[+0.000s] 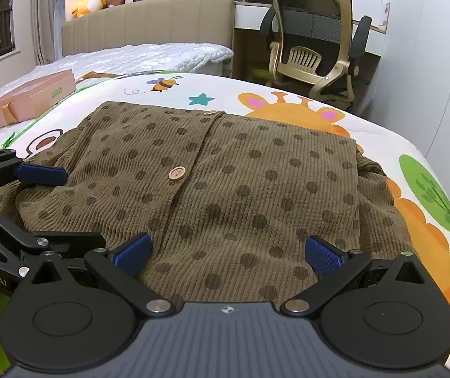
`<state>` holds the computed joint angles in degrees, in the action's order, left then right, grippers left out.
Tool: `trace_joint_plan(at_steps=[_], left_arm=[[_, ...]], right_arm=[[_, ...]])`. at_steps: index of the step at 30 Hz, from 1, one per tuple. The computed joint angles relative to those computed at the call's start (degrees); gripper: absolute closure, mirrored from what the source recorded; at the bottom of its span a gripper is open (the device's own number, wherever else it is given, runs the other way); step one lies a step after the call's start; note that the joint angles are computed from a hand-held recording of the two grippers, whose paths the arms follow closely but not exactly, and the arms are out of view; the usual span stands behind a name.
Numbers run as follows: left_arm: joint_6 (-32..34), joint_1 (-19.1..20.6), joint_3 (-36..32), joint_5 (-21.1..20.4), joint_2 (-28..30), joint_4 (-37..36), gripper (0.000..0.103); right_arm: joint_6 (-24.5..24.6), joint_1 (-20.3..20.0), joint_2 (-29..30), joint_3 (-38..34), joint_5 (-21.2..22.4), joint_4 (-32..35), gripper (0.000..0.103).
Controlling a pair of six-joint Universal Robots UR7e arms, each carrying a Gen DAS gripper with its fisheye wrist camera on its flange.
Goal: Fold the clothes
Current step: 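Smooth the olive shirt's button placket with both tools, then grasp the olive shirt's side edge with the left tool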
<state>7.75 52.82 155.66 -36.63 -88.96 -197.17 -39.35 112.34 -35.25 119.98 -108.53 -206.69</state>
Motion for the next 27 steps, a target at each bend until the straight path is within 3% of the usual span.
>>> trace_joint_plan(at_steps=[4,8,10,13,16,27], left_arm=[[-0.1,-0.1,0.0,0.1,0.0,0.1,0.000],[-0.1,0.0,0.1,0.0,-0.1,0.1,0.000],[-0.1,0.0,0.1,-0.1,-0.2,0.1,0.000],[-0.2,0.0,0.2,-0.3,-0.3,0.2,0.000],[-0.3,0.0,0.2,-0.4,-0.5,0.3,0.000],[-0.1,0.1,0.2,-0.5,-0.6,0.4,0.000]], right_arm=[[1.7,-0.7,-1.2,0.9,2.4,-0.5,0.000],[2.7,-1.0,-1.9,1.2,3.3,-6.3,0.000],[2.4,-0.8,-1.6,0.2,0.6,-7.2,0.000],[-1.1,-0.2,2.2,-3.7,-10.0,-6.5,0.000],[1.7,-1.4,1.3,-3.4,-7.7,-4.6,0.000],[0.4,-1.0,2.6,-4.1,-8.2,-6.4,0.000]])
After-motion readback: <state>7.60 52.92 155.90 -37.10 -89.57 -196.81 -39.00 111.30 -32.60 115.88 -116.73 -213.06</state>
